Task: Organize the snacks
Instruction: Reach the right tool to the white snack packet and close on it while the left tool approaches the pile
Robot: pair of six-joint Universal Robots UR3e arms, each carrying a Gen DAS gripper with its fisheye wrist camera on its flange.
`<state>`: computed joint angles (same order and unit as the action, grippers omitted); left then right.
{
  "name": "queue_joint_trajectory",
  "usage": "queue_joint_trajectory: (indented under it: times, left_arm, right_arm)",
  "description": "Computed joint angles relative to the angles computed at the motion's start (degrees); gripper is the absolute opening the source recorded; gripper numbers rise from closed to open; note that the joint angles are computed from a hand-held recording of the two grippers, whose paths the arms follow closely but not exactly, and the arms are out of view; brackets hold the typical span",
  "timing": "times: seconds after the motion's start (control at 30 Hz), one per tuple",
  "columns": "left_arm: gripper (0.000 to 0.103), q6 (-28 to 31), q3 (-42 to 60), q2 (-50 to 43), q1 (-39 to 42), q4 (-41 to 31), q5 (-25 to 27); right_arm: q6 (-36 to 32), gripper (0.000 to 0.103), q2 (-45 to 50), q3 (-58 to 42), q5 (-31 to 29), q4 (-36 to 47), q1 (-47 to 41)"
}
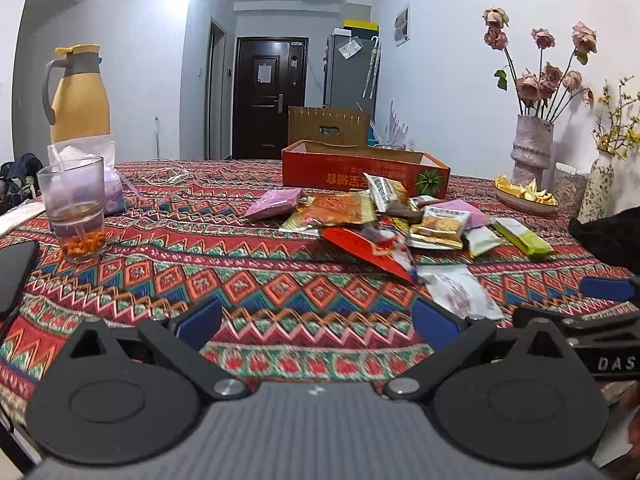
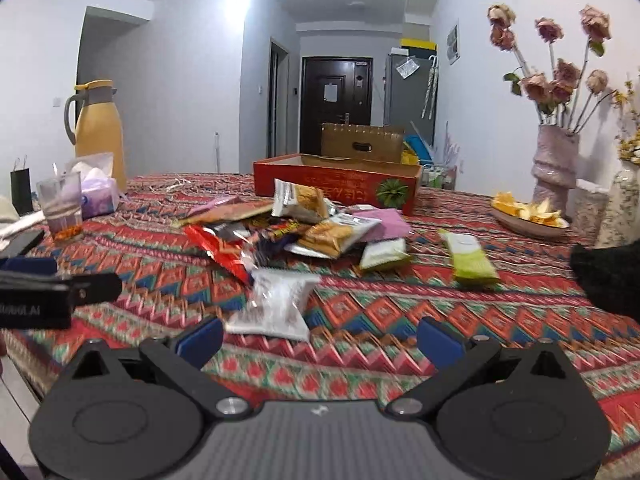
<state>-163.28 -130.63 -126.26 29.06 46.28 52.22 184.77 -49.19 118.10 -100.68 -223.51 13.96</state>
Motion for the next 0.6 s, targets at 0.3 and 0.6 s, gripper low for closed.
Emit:
queue_joint_trajectory:
  times: [0.3, 0.6]
  left_arm:
    - [0.103, 0.64, 13.03, -2.43, 0.11, -12.84, -0.64]
    - [0.103, 1.10, 22.51, -5.13, -3.33, -19.00, 1.09]
  right_arm:
    - [3.18, 0.102, 1.91, -16.91, 4.67, 20.88, -0.44]
    - [4.17, 0.047, 5.69, -27.22, 4.82, 32.15, -1.05]
